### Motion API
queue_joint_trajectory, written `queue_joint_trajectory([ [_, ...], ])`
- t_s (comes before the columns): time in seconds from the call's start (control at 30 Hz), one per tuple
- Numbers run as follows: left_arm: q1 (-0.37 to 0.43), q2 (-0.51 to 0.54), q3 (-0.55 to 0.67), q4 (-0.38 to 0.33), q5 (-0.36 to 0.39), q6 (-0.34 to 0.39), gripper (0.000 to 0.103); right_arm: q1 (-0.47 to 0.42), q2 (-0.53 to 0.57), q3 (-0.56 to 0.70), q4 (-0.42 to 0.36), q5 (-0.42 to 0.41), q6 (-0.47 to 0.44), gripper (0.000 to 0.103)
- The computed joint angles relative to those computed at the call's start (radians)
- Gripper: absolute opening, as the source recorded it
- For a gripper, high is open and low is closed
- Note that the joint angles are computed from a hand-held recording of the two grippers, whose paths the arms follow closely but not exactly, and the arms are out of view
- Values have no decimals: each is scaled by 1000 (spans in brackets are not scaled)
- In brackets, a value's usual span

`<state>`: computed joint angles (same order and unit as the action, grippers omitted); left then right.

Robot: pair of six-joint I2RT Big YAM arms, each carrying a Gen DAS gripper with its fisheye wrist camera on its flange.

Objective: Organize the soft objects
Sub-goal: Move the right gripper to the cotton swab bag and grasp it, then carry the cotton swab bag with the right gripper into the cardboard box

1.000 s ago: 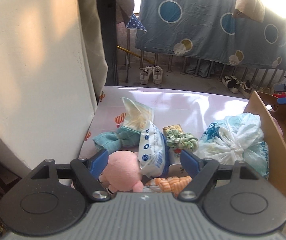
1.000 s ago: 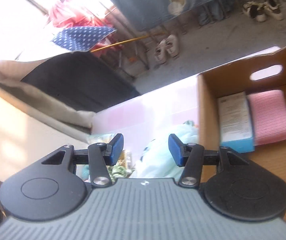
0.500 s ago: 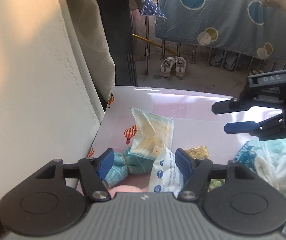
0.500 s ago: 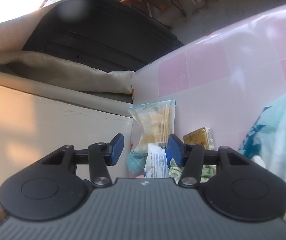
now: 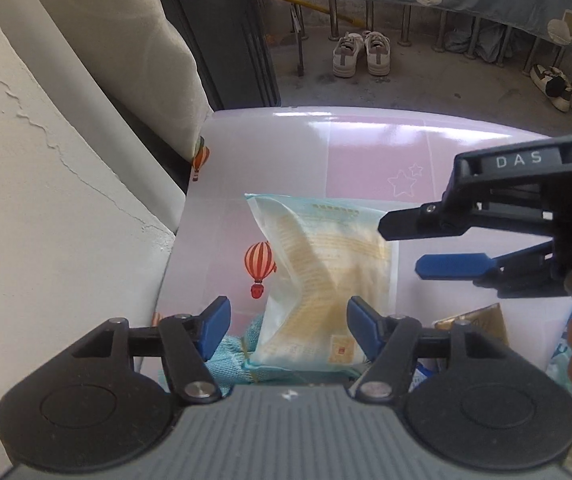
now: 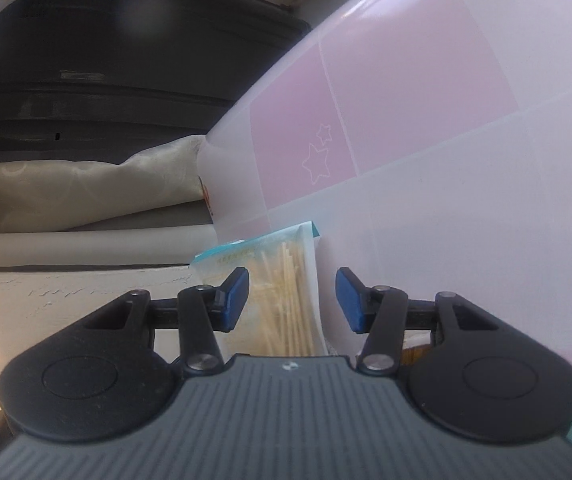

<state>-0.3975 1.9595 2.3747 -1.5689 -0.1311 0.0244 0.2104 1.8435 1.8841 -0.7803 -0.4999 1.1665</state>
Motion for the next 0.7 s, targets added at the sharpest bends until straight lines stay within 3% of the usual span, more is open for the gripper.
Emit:
queue_joint_trajectory([
  [0.13,8,38,44,-26,35,-13,63,3,14,-16,34,-30,6,48],
  [0.23,14,58,68,-41,63,-32,50,4,12,-37,75,-44,19,47],
  [0.27,16,62,73,-47,78,-47,43,6,13,-40,79,-49,18,43],
  [0.3,17,64,76,-49,85,-63,42,7,14,-41,78,-55,19,40],
  [0.4,8,60,71,-35,61,-68,34,10,8,-59,97,-61,41,34],
  [0.43,5,54,64,-28,59,-66,26,10,5,-63,106,-61,43,28],
  [0.47,0,53,67,-27,49,-63,24,10,-1,-69,123,-64,50,22],
  [0.57,-8,48,74,-27,35,-55,21,16,-3,-47,104,-49,27,16],
  [0.7,-14,27,77,-24,26,-49,18,23,-20,-23,78,-30,2,14],
])
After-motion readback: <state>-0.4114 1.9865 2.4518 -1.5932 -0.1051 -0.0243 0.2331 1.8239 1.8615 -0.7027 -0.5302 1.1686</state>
